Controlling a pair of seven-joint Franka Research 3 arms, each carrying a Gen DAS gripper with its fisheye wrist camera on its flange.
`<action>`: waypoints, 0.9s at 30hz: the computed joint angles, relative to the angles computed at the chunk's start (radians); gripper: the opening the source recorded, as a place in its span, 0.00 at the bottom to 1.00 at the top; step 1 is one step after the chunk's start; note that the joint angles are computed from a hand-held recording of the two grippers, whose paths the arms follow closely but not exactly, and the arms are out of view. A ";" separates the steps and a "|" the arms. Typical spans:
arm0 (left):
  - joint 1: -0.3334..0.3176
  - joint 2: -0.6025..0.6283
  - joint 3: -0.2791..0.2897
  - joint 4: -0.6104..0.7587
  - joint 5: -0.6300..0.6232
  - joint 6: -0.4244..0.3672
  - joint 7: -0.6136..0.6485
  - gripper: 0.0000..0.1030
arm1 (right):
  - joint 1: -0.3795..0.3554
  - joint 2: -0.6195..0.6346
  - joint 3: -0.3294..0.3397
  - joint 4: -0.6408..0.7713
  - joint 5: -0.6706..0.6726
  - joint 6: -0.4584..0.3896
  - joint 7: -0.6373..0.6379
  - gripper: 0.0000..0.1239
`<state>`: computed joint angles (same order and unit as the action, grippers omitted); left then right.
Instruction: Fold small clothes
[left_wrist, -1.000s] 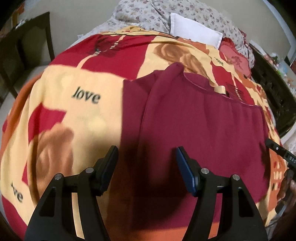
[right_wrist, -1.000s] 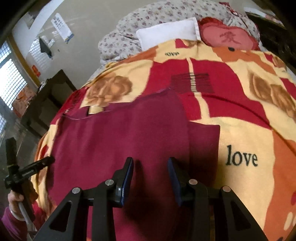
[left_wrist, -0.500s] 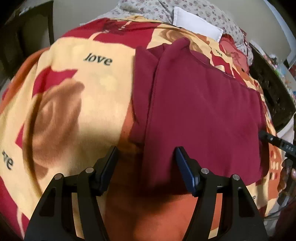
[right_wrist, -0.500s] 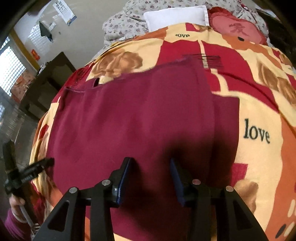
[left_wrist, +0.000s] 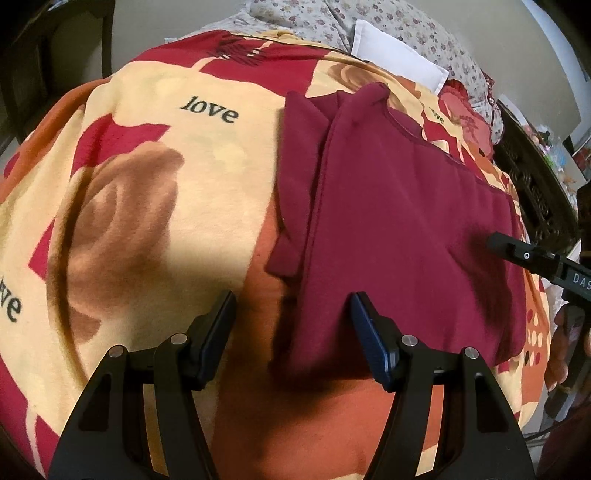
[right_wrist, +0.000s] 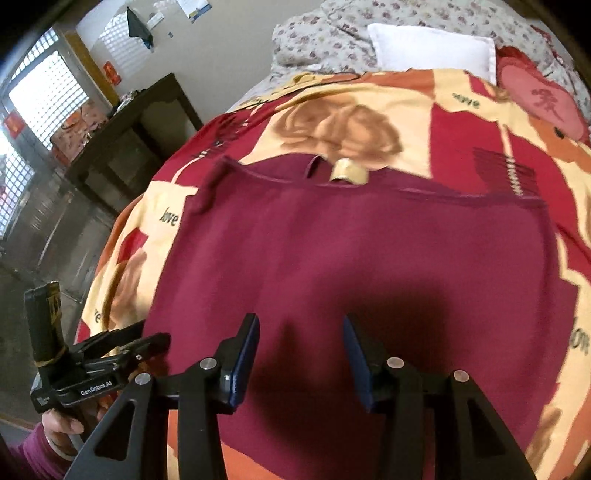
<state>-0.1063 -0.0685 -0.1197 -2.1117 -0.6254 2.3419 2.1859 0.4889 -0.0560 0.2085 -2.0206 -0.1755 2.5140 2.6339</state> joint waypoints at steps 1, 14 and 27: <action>0.000 0.000 0.000 0.001 -0.004 -0.004 -0.001 0.63 | 0.001 0.010 0.001 0.012 0.000 0.003 -0.003 0.37; 0.012 0.004 0.004 0.005 -0.030 -0.030 0.008 0.63 | 0.074 0.382 -0.073 0.456 0.130 0.049 -0.164 0.42; 0.042 0.012 0.020 0.032 -0.090 -0.106 0.051 0.63 | 0.131 0.559 -0.150 0.681 0.130 -0.061 -0.254 0.07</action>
<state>-0.0644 -0.0565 -0.0998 -2.0795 -0.7159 2.2362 2.2368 0.6201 0.5027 0.0584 -1.3400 -0.0455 2.4526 2.3800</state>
